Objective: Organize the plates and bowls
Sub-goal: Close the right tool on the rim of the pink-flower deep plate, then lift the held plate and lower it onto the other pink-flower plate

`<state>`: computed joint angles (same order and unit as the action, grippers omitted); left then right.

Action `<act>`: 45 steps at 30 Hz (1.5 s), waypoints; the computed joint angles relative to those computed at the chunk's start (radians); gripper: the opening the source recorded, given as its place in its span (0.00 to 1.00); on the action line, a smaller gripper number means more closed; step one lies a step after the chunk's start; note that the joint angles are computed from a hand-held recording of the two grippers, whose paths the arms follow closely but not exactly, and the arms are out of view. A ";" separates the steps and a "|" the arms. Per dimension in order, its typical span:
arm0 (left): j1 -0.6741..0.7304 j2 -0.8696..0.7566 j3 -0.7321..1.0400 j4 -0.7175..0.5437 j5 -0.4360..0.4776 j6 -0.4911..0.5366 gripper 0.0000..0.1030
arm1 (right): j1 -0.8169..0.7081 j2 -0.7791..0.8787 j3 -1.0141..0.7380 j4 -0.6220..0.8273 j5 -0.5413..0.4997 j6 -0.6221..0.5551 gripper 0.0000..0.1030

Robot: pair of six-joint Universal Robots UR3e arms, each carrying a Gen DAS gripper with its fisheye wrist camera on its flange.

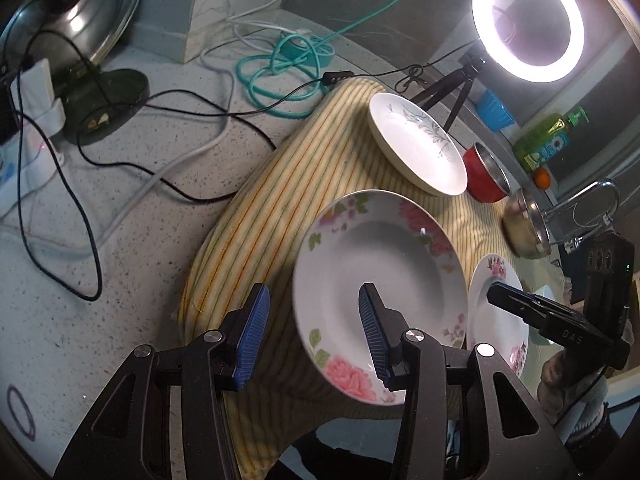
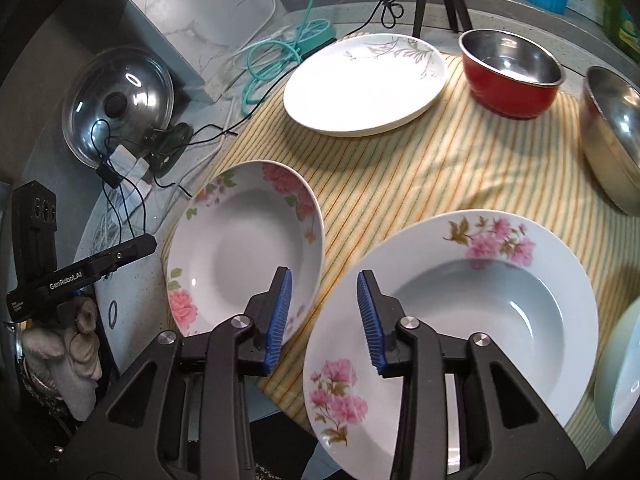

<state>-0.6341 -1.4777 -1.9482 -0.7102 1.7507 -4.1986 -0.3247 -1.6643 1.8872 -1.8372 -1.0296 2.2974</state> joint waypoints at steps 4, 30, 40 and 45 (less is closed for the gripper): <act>0.026 0.001 -0.049 0.060 -0.039 0.003 0.39 | 0.045 0.057 -0.023 -0.045 -0.014 0.043 0.28; 0.076 -0.036 -0.086 0.126 -0.133 0.042 0.19 | 0.136 0.189 -0.073 -0.108 -0.054 0.125 0.11; 0.054 -0.035 -0.010 0.073 -0.082 0.056 0.19 | 0.101 0.170 -0.091 -0.050 -0.021 0.122 0.12; 0.046 -0.059 0.051 0.062 -0.081 0.079 0.19 | 0.052 0.125 -0.105 0.011 0.007 0.099 0.12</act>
